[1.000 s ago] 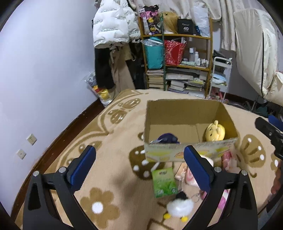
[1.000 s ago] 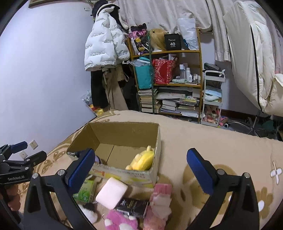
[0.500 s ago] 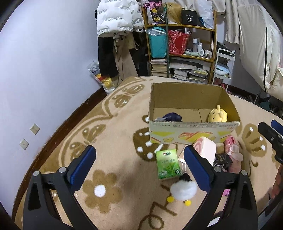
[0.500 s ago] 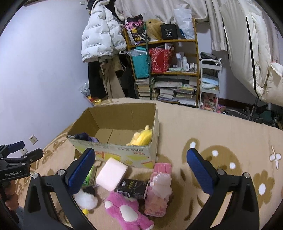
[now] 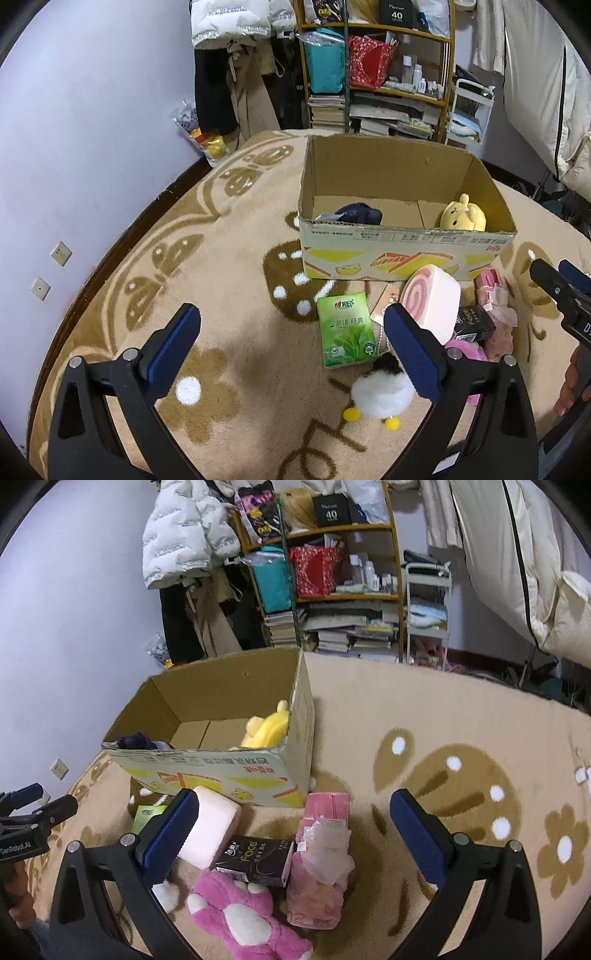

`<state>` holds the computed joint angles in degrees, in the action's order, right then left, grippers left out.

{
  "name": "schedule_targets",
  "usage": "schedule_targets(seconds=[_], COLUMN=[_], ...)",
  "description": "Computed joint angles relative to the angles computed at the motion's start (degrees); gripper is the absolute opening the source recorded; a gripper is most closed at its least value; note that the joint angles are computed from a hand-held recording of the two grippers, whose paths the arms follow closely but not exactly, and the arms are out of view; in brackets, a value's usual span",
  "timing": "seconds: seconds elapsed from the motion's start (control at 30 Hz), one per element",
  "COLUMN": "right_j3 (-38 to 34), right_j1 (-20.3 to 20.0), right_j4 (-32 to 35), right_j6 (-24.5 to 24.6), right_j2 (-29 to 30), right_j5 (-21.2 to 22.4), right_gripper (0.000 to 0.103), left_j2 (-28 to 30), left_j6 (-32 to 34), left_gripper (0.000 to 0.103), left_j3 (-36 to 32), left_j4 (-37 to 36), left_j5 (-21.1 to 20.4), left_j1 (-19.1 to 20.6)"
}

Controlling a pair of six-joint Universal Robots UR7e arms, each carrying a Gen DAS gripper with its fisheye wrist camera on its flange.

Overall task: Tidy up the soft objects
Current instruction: 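Pull both open tools back from the box toward the remaining items, then grasp the pink wrapped tissue pack with the right tool while the left tool grasps the green tissue box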

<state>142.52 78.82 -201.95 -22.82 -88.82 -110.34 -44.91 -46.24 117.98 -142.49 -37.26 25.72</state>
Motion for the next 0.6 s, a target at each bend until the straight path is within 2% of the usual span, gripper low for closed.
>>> schedule_targets(seconds=[0.07,0.3,0.6], right_j3=[-0.4,-2.1,-3.7], right_j1=[-0.9,-2.2,-3.8], right_j4=[1.4,1.2,2.1], right_j6=[0.1,0.5,0.8], right_j2=[0.1,3.1,5.5], right_j5=[1.2,-0.2,-1.2], right_gripper=[0.103,0.103,0.103], left_j2=[0.6,2.9,6.1], left_j6=[0.5,5.0,7.2], left_gripper=[0.099,0.099,0.099], left_j3=[-0.5,-1.2,-3.0], left_j4=[-0.4,-6.0,-8.7], left_j5=[-0.7,-2.4,-4.4], left_j1=[0.7,2.5,5.2])
